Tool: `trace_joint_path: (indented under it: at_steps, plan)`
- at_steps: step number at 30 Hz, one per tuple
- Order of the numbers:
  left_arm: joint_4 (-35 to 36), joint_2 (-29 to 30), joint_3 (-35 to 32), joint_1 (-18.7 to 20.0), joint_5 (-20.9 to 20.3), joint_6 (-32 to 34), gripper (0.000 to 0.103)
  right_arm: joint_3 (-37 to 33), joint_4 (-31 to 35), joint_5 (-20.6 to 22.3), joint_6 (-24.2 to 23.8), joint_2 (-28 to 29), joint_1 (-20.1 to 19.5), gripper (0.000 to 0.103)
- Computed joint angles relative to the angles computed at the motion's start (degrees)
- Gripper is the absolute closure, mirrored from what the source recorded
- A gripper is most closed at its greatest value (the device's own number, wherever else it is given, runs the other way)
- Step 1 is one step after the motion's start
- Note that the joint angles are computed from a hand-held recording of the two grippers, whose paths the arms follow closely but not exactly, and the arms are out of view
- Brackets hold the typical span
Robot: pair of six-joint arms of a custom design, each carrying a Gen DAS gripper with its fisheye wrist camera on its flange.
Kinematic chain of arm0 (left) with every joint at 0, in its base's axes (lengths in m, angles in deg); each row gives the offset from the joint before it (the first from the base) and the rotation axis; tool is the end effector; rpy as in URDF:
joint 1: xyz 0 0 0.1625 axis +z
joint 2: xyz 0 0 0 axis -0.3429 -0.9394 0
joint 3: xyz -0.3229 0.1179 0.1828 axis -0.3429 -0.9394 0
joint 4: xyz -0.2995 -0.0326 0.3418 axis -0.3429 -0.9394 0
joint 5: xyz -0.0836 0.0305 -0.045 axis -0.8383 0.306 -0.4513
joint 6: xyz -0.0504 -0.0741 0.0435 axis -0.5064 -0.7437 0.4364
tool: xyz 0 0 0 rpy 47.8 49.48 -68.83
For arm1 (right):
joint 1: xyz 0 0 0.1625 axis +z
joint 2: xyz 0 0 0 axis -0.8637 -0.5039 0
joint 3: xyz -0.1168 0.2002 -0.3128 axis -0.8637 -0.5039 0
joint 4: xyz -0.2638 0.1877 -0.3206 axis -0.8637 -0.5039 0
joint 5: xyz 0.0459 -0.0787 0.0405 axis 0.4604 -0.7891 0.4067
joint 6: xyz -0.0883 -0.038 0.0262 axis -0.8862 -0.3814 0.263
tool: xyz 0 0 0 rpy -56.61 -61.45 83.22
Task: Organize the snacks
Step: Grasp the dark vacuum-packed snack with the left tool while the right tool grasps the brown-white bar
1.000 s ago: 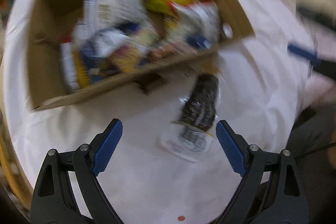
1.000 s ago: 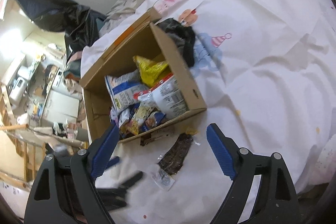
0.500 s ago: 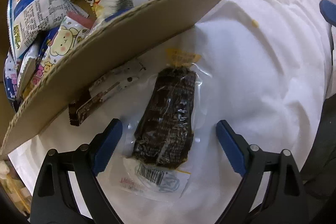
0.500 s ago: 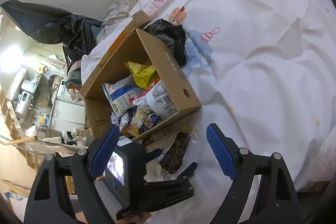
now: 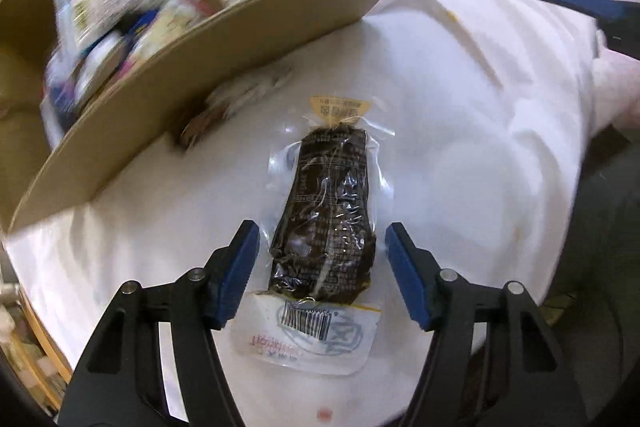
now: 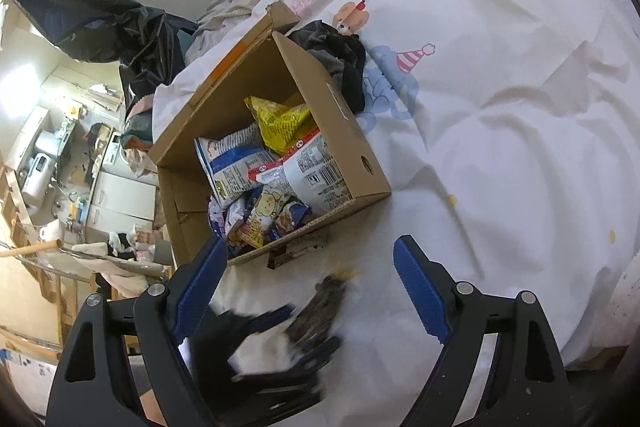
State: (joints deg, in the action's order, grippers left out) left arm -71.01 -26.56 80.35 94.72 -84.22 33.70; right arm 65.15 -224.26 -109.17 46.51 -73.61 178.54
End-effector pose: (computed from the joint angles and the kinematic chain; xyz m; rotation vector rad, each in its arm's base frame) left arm -0.0135 -0.7696 0.3666 1.1626 2.2666 0.3544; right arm 0.4658 -0.6919 0.0001 -0.6334 -2.6693 1.0941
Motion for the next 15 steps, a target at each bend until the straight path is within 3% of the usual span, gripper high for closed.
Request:
trace_joint_path:
  at_steps: [4, 7, 11, 13, 15]
  plan:
    - [4.69, 1.01, -8.26, 1.33, -1.78, -5.56, 0.041, -1.05, 2.73, 0.28, 0.20, 0.75, 0.15, 0.015]
    - [3.94, 2.79, -14.29, 2.53, -0.89, -10.55, 0.041, -4.03, 6.46, -0.54, 0.26, 2.84, 0.39, 0.014]
    - [1.34, 2.98, -16.93, 3.67, -0.92, -15.99, 0.041, -14.29, 17.03, -1.70, -0.23, 10.14, 0.33, 0.010]
    - [3.41, 4.43, -21.09, 4.40, -2.88, -19.63, 0.041, -20.13, 20.30, -2.15, -2.81, 14.13, 0.27, 0.010]
    - [3.19, 5.87, -24.06, 5.48, -3.70, -19.04, 0.041, -27.66, 22.77, -3.82, -6.63, 19.46, 0.37, 0.010]
